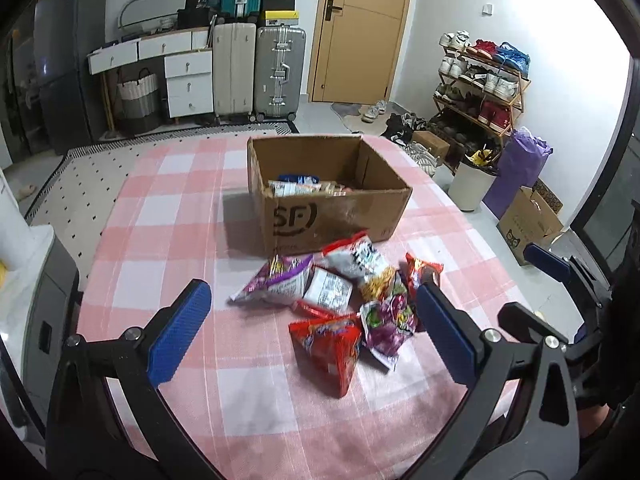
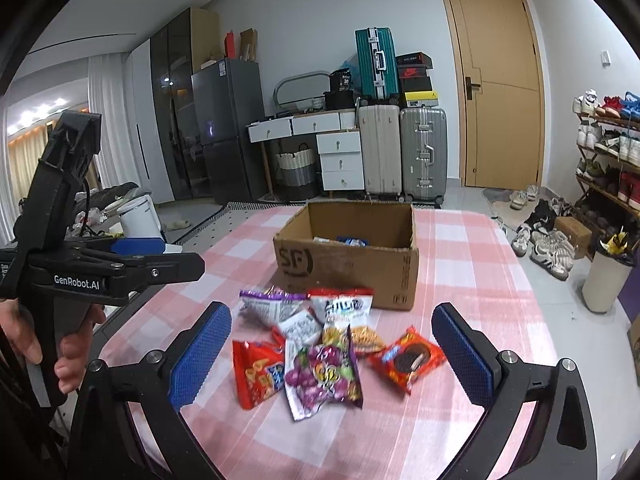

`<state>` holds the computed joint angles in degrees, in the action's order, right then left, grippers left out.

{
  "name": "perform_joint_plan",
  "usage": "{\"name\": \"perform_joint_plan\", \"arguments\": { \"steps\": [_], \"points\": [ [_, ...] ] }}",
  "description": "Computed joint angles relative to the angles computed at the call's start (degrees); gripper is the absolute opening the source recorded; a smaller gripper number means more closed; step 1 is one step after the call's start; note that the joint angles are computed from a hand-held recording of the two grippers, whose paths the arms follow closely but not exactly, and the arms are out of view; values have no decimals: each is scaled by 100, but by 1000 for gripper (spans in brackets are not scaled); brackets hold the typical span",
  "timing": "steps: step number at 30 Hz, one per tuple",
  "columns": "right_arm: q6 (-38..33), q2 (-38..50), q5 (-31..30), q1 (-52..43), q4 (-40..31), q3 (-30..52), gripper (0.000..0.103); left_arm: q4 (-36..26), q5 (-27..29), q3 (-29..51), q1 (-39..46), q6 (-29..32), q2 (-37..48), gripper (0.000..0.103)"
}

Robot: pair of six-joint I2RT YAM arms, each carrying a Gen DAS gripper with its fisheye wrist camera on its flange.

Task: Organize snacks
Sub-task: 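Withdraw both tools from the box back toward the snack pile, then lower the left tool onto the red triangular chip bag and close on it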

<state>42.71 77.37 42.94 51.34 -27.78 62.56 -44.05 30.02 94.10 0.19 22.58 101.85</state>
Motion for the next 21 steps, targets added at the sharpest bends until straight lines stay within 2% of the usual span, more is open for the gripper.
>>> {"name": "perform_joint_plan", "arguments": {
  "steps": [6,10,21],
  "points": [
    [369,6,67,200,-35,-208,102,57,43,-398,77,160,316,102],
    [594,194,-79,117,-310,-155,102,210,4,-588,56,131,559,102],
    [621,312,-621,-229,274,-656,102,711,-464,-739,-291,8,1222,100]
  ]
}}
